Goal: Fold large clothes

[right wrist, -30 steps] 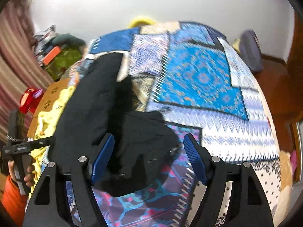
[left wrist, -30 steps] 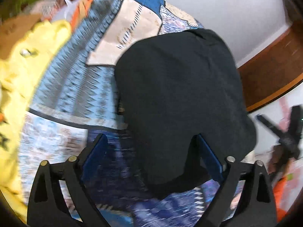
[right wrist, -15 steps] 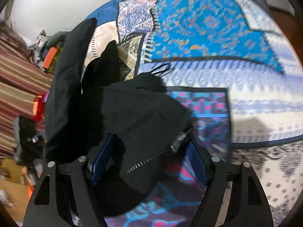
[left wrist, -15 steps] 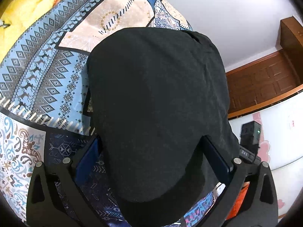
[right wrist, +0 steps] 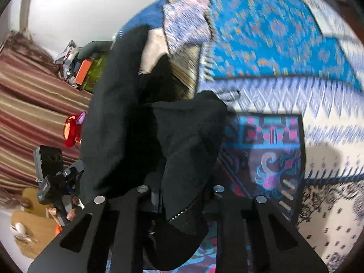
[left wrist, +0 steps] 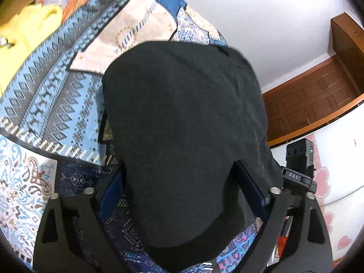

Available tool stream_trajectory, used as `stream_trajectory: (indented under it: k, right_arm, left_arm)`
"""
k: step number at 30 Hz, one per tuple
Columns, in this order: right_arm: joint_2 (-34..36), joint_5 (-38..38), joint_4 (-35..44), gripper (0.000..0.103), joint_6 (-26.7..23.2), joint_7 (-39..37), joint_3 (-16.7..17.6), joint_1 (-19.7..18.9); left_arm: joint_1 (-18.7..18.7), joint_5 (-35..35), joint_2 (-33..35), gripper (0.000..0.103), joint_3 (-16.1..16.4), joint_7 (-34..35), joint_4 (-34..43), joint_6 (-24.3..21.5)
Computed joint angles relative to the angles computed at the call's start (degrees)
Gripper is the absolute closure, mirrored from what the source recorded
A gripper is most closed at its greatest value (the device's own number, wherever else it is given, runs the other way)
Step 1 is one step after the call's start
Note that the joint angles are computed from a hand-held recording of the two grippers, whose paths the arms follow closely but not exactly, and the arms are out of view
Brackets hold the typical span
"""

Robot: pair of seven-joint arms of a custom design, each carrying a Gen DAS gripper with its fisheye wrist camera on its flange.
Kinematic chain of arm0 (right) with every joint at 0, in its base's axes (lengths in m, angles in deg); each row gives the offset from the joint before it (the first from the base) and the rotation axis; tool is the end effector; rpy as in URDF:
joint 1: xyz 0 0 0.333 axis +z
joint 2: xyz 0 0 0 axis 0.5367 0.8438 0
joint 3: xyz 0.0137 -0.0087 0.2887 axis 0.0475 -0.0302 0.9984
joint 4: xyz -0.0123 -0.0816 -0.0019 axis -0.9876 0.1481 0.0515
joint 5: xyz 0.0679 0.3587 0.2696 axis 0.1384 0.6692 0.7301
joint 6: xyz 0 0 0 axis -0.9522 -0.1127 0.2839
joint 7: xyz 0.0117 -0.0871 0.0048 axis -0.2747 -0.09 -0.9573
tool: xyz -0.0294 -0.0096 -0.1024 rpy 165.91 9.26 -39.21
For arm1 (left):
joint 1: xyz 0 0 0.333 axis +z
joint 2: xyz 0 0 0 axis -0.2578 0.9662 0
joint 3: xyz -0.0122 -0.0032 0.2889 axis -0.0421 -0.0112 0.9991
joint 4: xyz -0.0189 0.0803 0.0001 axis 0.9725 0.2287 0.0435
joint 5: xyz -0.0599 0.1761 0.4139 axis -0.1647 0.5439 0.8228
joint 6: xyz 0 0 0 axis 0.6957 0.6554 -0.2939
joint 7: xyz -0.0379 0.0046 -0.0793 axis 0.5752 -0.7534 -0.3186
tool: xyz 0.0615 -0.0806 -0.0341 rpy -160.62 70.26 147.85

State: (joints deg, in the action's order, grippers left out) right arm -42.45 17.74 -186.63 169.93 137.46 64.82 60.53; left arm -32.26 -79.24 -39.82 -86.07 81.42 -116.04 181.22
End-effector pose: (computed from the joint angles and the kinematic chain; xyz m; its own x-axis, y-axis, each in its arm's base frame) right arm 0.4100 0.2193 0.5432 0.1859 -0.7569 -0.6265 -0.9469 0.0323 -0.3200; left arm 0.4326 -0.1156 0.4975 -0.0228 -0.7523 0.6584 -0.8906 -0.2839 -0.3553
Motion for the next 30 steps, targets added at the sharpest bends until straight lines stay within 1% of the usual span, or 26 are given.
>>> stream_trajectory:
  k: [1,4,9,12,13,16,18,22,26,30]
  right_arm:
    - [-0.2,-0.6,0.4,0.085,0.4,-0.4,0.4,-0.1]
    - [0.2,-1.0,2.8,0.085,1.2,-1.6,0.7,0.7]
    - [-0.1,-4.8,4.8,0.086,1.7,0.2,3.0,0.1]
    - [-2.1,-4.8,3.6,0.086,2.4,1.0,2.8,0.7]
    - [-2.3,-5.6,4.0,0.086,0.8,2.3,2.8,0.4]
    - [-1.9,-6.9,5.4,0.086,1.0,2.9,3.4,0.8]
    - [-0.3,-6.9,7.1,0.086,1.9,2.8,3.4,1.4]
    - [2.5,-6.2,10.6,0.086,4.8,2.3,4.2,3.0]
    - [6.8,-5.8,14.9,0.086,8.3,1.7,5.3,4.6]
    - [13.2,-5.5,20.2,0.086,11.6,1.0,6.8,6.2]
  left_arm:
    - [0.1,0.2,-0.3,0.021,0.0,0.0,0.1,-0.1]
    - [0.0,0.5,-1.4,0.029,0.5,1.4,1.0,0.1]
    - [0.9,2.4,-1.2,0.032,0.7,1.1,3.6,-1.9]
    - [1.1,2.9,-2.9,0.035,0.5,1.3,3.2,-2.8]
    - [1.2,3.0,-3.7,0.036,0.6,1.3,2.9,-3.2]
    - [2.0,4.8,-5.8,0.039,0.2,0.6,3.0,-4.5]
    - [2.4,5.8,-7.3,0.041,0.2,0.2,3.1,-4.9]
    - [3.8,7.9,-8.9,0.043,1.4,0.4,4.4,-5.3]
    - [6.1,10.5,-10.1,0.044,3.1,1.6,6.7,-6.2]
    - [9.1,13.0,-10.8,0.044,5.1,3.4,8.3,-7.7]
